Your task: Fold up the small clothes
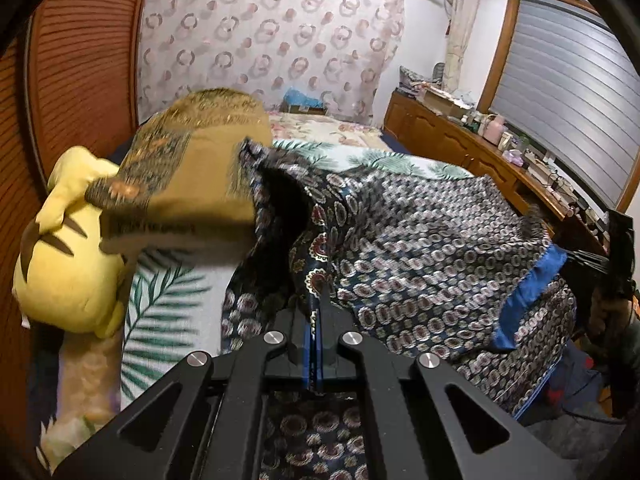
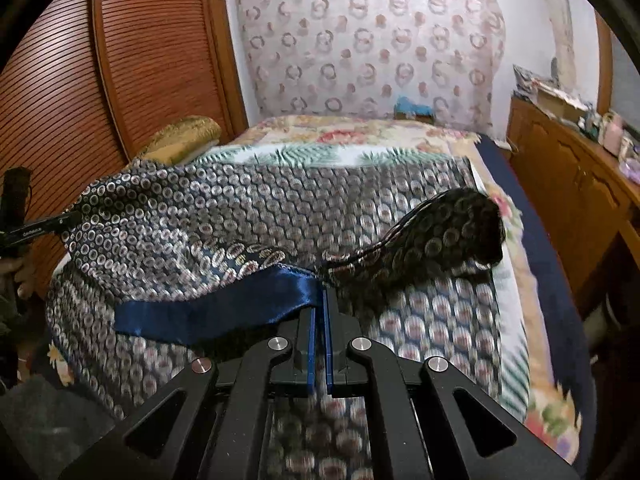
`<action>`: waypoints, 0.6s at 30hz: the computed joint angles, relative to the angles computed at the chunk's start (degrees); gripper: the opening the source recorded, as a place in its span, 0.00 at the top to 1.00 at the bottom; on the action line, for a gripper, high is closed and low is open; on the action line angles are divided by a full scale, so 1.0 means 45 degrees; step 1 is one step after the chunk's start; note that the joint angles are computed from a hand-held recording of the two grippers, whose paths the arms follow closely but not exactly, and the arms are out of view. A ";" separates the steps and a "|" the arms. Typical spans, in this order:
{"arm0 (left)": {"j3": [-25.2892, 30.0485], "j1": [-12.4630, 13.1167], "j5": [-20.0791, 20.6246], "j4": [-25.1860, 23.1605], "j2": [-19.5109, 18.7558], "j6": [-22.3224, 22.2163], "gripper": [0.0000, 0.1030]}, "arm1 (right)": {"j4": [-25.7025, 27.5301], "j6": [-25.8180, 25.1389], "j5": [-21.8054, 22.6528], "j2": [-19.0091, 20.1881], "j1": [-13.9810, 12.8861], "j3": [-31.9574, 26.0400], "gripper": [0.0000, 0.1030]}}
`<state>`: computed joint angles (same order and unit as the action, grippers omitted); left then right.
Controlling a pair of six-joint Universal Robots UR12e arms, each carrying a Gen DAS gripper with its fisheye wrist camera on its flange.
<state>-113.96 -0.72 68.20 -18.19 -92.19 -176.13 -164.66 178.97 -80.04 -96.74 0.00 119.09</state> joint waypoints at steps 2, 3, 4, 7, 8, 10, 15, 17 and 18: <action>-0.0075 0.0060 0.0029 0.0011 -0.0027 -0.0089 0.98 | 0.0509 0.0050 -0.0447 -0.0347 0.0079 0.0043 0.95; -0.0097 0.0077 0.0034 0.0031 -0.0040 -0.0135 0.98 | 0.0862 0.0077 -0.0858 -0.0472 0.0157 0.0022 0.93; -0.0123 0.0077 0.0084 0.0077 -0.0042 -0.0173 0.98 | 0.1033 0.0106 -0.1138 -0.0537 0.0195 0.0013 0.93; -0.0163 0.0028 0.0267 0.0178 -0.0024 -0.0226 0.98 | 0.1184 0.0223 -0.1668 -0.0811 0.0219 0.0046 0.91; -0.0146 0.0031 0.0292 0.0180 -0.0048 -0.0249 0.98 | 0.1293 0.0241 -0.1972 -0.0899 0.0281 0.0031 0.88; -0.0146 -0.0009 0.0406 0.0184 -0.0065 -0.0255 0.98 | 0.1355 0.0219 -0.2311 -0.1090 0.0299 0.0052 0.84; -0.0118 -0.0146 0.0656 0.0023 -0.0125 -0.0204 0.98 | 0.0952 0.0295 -0.2603 -0.1216 -0.0013 0.0178 0.61; -0.0101 -0.0176 0.0717 -0.0012 -0.0148 -0.0187 0.98 | 0.0949 0.0431 -0.2630 -0.1075 -0.0224 0.0047 0.61; -0.0103 -0.0182 0.0732 -0.0020 -0.0151 -0.0184 0.98 | 0.0892 0.0441 -0.2654 -0.1005 -0.0297 0.0057 0.61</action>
